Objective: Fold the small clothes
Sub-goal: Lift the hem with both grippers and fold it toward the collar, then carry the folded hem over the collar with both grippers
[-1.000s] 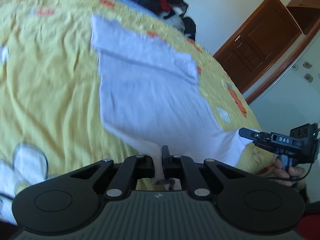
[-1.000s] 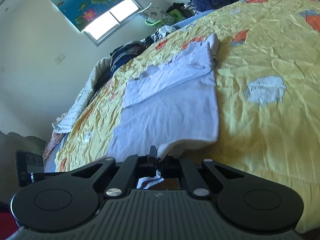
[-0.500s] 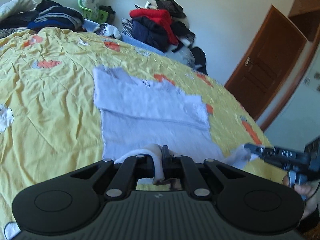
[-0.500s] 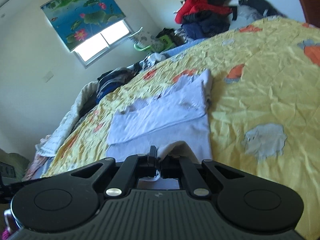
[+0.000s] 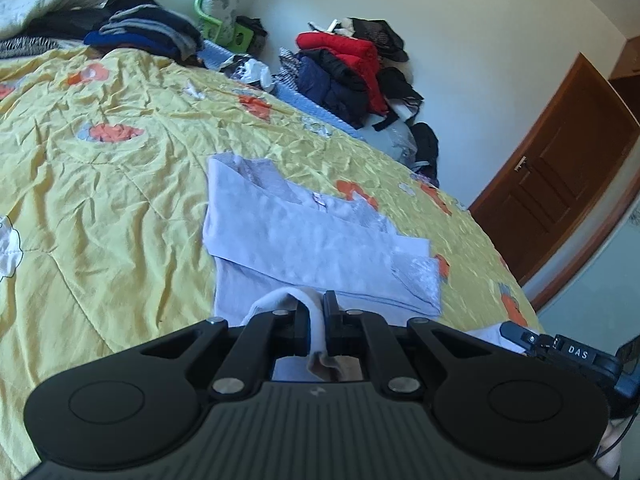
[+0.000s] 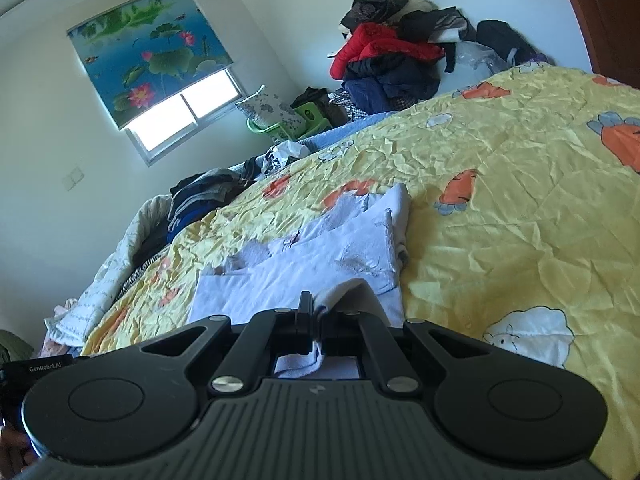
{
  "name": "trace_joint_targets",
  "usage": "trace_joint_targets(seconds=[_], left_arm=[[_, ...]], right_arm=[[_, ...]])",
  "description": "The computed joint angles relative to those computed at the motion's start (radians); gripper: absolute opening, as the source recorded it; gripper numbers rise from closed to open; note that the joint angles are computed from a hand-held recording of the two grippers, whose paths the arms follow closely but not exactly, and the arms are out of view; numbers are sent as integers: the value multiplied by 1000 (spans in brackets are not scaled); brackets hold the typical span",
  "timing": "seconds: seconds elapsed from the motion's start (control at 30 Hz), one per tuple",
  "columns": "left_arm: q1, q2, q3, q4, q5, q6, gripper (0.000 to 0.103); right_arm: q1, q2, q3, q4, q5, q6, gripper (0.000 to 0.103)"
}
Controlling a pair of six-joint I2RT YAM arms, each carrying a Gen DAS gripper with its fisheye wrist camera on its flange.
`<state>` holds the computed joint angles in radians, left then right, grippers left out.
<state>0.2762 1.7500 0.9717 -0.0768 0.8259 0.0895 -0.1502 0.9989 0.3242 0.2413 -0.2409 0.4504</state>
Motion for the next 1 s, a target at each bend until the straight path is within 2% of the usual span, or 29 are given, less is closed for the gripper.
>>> trace_joint_targets(seconds=[0.27, 0.57, 0.7, 1.0], left_arm=[[-60, 9, 33, -10, -164, -24, 5], [-132, -3, -3, 89, -310, -11, 5], [-153, 6, -3, 121, -348, -4, 5], [-177, 29, 20, 152, -392, 1, 5]], right_arm=[[7, 136, 25, 107, -1, 52, 6], [51, 237, 63, 163, 67, 42, 6], [65, 273, 76, 179, 93, 43, 6], [43, 343, 109, 210, 78, 52, 6]])
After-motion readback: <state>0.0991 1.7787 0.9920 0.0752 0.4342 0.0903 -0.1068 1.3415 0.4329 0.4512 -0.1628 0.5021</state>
